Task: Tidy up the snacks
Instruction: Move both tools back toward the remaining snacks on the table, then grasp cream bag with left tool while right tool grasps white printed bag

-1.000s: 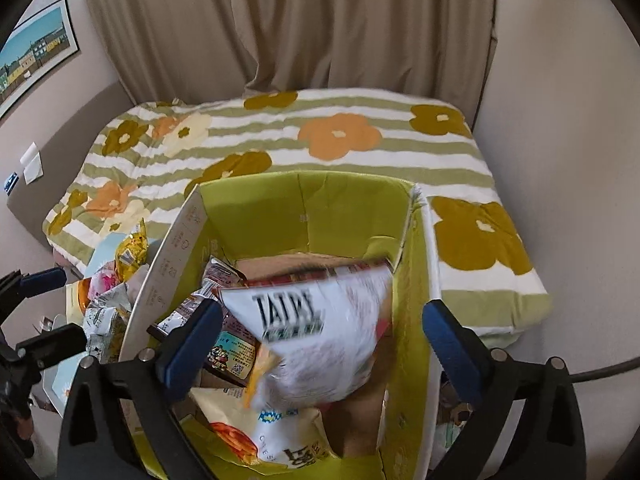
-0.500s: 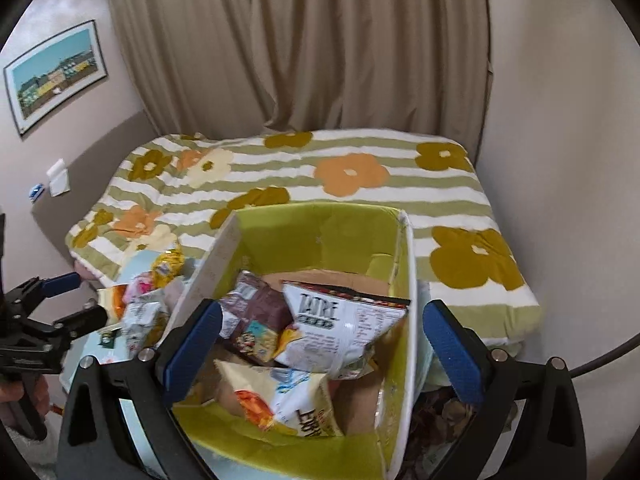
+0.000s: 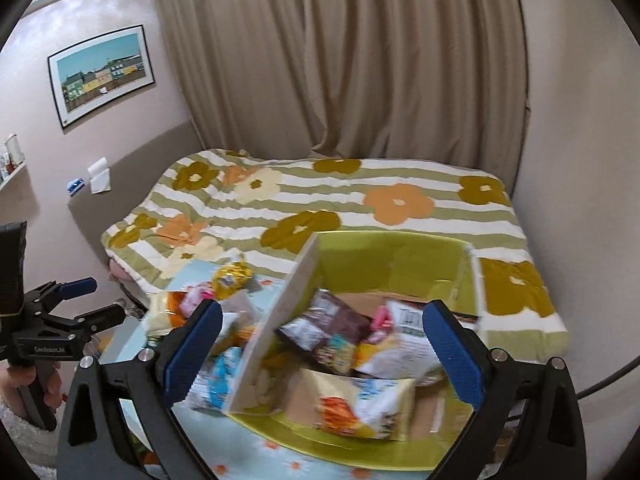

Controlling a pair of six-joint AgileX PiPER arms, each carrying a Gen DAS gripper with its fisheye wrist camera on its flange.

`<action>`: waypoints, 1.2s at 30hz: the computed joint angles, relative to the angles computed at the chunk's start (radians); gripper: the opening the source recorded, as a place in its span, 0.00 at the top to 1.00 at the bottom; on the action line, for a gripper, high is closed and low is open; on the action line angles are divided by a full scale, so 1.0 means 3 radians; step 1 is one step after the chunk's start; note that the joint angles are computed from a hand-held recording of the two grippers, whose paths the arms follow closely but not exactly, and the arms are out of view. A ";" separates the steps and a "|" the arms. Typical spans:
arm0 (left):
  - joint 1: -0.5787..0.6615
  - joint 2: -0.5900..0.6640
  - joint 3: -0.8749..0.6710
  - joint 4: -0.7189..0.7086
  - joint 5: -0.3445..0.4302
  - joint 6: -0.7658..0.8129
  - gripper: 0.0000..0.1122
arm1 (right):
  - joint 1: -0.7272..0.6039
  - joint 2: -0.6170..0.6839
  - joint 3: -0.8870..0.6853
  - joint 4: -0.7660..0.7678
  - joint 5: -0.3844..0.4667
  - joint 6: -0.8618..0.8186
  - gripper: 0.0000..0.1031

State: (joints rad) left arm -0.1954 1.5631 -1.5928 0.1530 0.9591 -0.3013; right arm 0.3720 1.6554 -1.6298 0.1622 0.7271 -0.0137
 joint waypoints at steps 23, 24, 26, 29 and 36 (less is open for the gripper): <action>0.2074 0.1123 -0.0586 -0.1915 0.0784 0.2522 0.08 | 0.1403 0.1518 -0.1541 -0.1370 0.0627 0.2480 0.03; 0.2072 0.1206 -0.0634 -0.1913 0.0798 0.2477 0.08 | 0.1436 0.1617 -0.1626 -0.1418 0.0680 0.2626 0.03; 0.2063 0.1423 -0.0774 -0.1950 0.0863 0.2459 0.08 | 0.1471 0.1744 -0.1740 -0.1460 0.0743 0.2791 0.03; 0.1982 0.1636 -0.0877 -0.1877 0.0812 0.2410 0.08 | 0.1523 0.1943 -0.1900 -0.1564 0.0869 0.3003 0.03; 0.1881 0.2125 -0.1271 -0.1746 0.0800 0.2091 0.08 | 0.1516 0.2499 -0.2648 -0.1582 0.1344 0.2898 0.03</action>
State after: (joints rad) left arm 0.3688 2.2006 -1.9740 -0.3706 1.1989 0.3262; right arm 0.8267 2.4051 -2.4242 -0.3124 1.1304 0.8558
